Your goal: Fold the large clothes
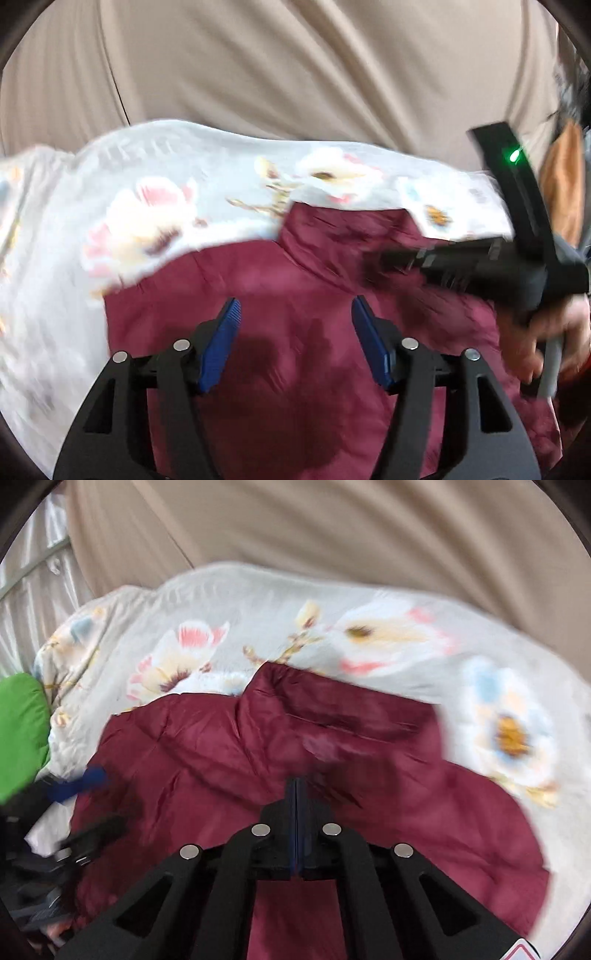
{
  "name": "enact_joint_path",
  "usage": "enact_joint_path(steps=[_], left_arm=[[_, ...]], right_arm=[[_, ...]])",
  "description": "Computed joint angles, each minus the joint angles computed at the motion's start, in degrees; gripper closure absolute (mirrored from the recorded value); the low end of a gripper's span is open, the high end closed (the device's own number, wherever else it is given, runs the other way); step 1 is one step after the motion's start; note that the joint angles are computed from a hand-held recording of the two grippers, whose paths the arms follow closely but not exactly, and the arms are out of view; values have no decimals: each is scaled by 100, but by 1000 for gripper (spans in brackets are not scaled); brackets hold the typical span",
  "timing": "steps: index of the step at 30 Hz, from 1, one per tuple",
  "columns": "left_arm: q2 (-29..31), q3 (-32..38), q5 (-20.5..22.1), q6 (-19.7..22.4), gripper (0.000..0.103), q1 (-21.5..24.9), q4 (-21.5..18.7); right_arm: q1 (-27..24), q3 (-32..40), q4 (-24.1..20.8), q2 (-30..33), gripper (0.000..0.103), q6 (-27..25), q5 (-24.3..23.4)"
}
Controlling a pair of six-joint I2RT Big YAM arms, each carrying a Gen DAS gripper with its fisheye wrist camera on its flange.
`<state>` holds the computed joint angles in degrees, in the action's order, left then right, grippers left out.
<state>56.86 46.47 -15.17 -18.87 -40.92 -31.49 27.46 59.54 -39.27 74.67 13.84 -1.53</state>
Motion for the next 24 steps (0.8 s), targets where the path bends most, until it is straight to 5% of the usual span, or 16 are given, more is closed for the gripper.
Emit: enact_joint_path(steps=[4,7,11,14,19,22,24], left_arm=[[1082,332,225,-111,46,525,-287],[1172,50,274,-42,46,642,199],[1143,67,216,-40,46,595,136],[920,97,353,-79,47,643,-7],[976,662,807,27,44,166,36],[1867,1359,829,186,44,-197,-203],[2480,1710,480,67,44,-293,-415]], right_arm=[[132,227,89,644,103,-23,124],[-194,152,381,757,103,97,-176],[-369,-290,939,-3,103,335,562],[-754,-624,759,-659,103,259,512],[-1154,-1006,438,-895,102,141,-14],[-1144,-1171,453,-679,103,25,65],[-1222,-1356,634,-647,103,-40,212]])
